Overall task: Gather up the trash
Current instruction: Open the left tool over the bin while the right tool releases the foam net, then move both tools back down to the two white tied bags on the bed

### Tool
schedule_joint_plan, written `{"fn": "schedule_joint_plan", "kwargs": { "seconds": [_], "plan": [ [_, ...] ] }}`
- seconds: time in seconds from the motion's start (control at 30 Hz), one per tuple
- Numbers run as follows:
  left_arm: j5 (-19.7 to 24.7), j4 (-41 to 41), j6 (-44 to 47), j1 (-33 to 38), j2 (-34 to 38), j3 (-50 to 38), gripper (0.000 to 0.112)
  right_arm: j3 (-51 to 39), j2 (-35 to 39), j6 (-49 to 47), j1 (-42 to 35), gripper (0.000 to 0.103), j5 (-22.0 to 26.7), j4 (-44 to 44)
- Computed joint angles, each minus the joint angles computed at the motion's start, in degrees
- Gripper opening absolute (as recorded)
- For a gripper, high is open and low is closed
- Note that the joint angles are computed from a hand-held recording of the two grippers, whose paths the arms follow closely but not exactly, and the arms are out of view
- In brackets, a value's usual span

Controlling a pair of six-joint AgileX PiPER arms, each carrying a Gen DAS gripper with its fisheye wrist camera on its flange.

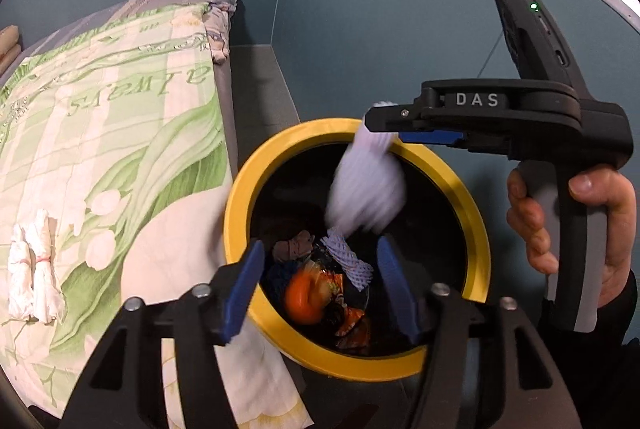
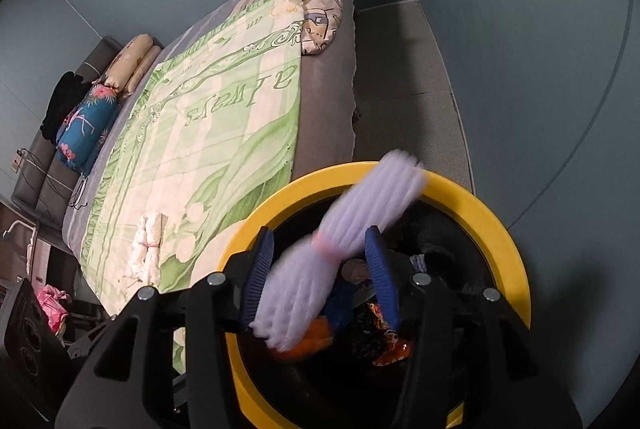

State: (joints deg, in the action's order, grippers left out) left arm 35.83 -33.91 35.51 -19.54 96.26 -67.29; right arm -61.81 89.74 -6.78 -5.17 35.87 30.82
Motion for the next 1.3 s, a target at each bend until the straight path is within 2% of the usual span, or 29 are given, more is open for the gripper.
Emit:
{"fn": "schedule_joint_plan", "kwargs": {
  "seconds": [0.13, 0.23, 0.43, 0.67, 0.77, 1.07, 1.3],
  "plan": [
    [0.01, -0.36, 0.38, 1.11, -1.45, 0.61, 0.069, 0.31, -0.97, -0.55, -0.49, 0.047, -0.33, 0.96],
    [-1.15, 0.78, -0.28, 2.12, -2.25, 1.05, 0.073, 0.81, -2.45, -0.52, -0.72, 0.051, -1.46, 0.96],
    [-2.16, 2.89, -1.21, 7.17, -3.15, 0.97, 0.073, 0.36, -3.73, -3.72, 0.18, 0.054, -2.48, 4.40],
    [-3.07, 4.05, -1.34, 14.23, -2.94, 0.01, 0.073, -4.41, -1.81, -7.32, 5.27, 0.057, -1.04, 8.61],
    [-3.63, 5.03, -1.71, 17.14, -2.40, -0.33, 0.073, -8.09, 0.49, -7.19, 8.29, 0.058, 0.09, 9.14],
    [-4.66, 7.41, -3.47, 28.27, 3.35, -4.59, 0.073, -21.79, 10.43, -0.68, 18.45, 0.059, 3.60, 2.90],
    [-5.40, 10.67, -6.27, 34.10, 10.39, -9.62, 0.073, -40.66, 25.34, 4.88, 23.85, 0.059, 12.45, 0.34]
  ]
}}
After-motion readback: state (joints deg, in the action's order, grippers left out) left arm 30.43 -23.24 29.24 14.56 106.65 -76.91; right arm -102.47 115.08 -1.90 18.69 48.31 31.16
